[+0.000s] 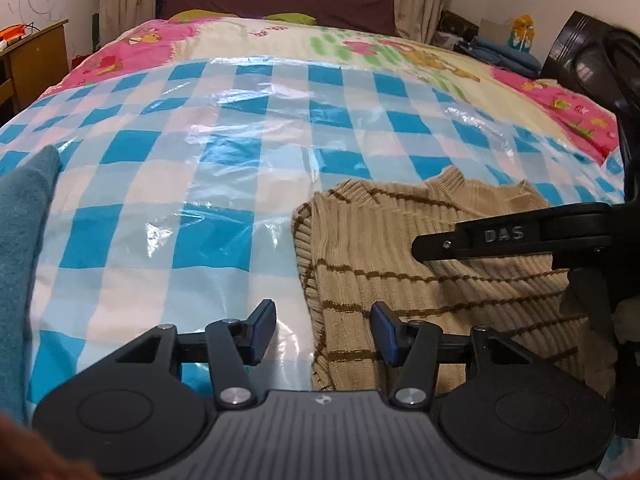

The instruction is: Fold small clothes

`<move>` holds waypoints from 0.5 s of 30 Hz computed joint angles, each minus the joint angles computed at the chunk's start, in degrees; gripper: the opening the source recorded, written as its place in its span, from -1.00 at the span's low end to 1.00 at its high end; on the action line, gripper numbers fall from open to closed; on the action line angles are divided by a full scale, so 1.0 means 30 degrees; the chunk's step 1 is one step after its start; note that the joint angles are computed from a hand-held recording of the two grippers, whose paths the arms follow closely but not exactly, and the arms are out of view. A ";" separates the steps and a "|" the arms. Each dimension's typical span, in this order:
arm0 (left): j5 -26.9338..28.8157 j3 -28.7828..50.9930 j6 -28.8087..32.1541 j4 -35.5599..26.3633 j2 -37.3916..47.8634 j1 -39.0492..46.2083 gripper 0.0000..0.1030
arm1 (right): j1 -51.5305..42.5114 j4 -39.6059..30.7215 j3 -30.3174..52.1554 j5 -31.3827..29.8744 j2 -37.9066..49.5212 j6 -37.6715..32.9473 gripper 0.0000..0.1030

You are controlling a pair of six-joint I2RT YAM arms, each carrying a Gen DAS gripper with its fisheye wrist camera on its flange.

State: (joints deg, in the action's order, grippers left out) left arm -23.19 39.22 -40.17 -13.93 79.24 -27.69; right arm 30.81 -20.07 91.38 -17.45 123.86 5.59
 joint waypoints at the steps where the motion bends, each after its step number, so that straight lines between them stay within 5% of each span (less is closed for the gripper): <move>1: -0.0019 0.0089 0.0174 0.0053 0.0275 0.0030 0.09 | 0.0221 -0.0200 0.0299 0.0546 0.0230 -0.0276 -0.41; 6: -0.0569 0.0416 0.0960 0.0141 0.0450 -0.0031 -0.25 | 0.0096 -0.0692 0.0996 0.0400 0.0472 -0.0104 -0.93; 15: -0.1518 0.1429 0.1839 -0.0157 0.1562 0.0795 -0.39 | -0.0152 0.0390 0.1350 0.0357 0.0754 0.1672 -0.93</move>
State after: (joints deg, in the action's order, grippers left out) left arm -27.74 43.51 -34.65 -14.40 83.93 -25.31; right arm 30.35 -18.90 95.43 -16.38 126.13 10.61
